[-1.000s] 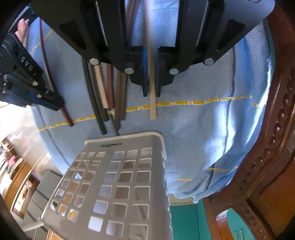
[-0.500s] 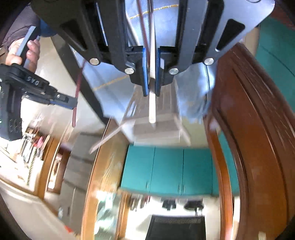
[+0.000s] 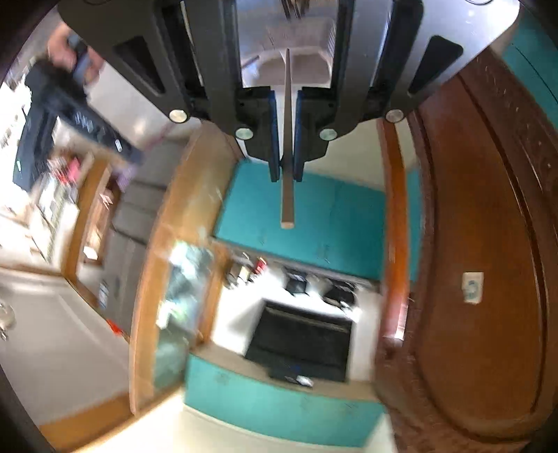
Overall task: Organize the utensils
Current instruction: 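Lift both held chopsticks and lower them into the white basket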
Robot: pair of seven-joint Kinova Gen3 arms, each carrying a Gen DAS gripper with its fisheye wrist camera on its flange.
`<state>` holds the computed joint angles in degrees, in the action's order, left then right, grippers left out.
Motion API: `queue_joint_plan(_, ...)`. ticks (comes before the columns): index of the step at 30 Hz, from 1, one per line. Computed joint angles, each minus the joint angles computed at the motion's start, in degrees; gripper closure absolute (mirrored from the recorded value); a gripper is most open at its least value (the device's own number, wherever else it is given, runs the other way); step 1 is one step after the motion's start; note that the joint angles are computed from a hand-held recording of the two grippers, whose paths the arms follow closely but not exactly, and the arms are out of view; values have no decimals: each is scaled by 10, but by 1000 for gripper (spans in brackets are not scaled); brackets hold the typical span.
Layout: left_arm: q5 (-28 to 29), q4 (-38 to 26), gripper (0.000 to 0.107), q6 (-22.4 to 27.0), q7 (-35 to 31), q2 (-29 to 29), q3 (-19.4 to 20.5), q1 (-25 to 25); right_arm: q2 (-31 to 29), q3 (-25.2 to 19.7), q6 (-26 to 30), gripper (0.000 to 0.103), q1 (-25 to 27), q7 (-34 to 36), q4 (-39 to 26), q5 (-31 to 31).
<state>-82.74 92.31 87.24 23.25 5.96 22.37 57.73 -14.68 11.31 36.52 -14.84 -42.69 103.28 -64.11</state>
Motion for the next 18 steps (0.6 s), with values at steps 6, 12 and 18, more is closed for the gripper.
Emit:
queue_joint_plan(6,40,29,99,-54,57,9,-27,-47,13,-34,-58,96,-12,8,26,34)
queue_joint_plan(12,69,26,99,-80,39,28,-38,-56,-4,-35,-98,96,-49,33,66,55)
queue_joint_plan(18,81,26,99,-82,21,43,-51,-43,-15,-29,-145,96,-101,39,91,85)
